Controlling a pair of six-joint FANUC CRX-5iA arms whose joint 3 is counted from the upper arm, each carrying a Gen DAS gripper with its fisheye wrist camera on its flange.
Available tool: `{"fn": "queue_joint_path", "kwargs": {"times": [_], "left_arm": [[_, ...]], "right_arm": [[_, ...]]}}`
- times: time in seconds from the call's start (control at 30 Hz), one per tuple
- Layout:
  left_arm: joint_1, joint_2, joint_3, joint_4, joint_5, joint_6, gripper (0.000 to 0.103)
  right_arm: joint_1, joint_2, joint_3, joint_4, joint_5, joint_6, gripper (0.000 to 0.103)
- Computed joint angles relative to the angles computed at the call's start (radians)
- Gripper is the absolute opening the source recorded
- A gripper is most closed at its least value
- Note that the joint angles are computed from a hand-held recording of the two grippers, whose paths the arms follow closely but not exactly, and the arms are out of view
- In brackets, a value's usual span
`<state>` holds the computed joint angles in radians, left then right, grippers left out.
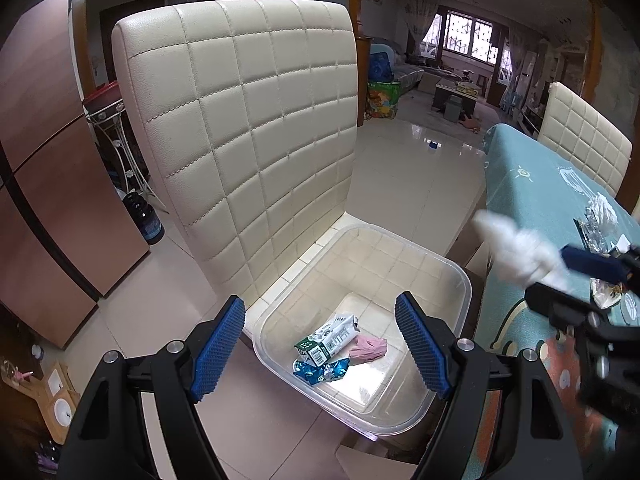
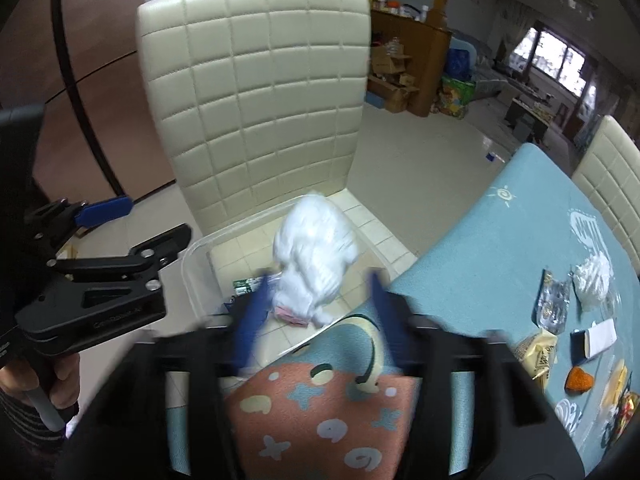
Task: Collect trash
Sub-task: 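Carry the white tissue to the clear bin and open the right tool, then grasp the clear plastic tray with the right tool while the left tool grasps the gold wrapper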
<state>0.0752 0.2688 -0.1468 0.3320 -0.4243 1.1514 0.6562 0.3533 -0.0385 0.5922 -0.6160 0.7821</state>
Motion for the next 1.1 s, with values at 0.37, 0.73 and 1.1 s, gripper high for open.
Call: {"fn": "queue_joint_path", "kwargs": {"times": [0.37,0.73,1.1], "left_arm": [[-0.011,-0.021,-0.016,0.015,-0.004,-0.018,0.076],[-0.083,-0.091,-0.034,-0.022,-0.009,-0.024,0.076],[-0.232,-0.083,-0.004,0.032,-0.071,-0.079,0.076]], "right_arm": [[0.001,-0.061,-0.130,0.204,0.017,-0.170,0.074],[-0.042,-0.216,-0.313,0.319,0.000,-0.390,0.075],[-0.135,-0.406,-0.516,0.339,-0.047,-0.565,0.077]]}}
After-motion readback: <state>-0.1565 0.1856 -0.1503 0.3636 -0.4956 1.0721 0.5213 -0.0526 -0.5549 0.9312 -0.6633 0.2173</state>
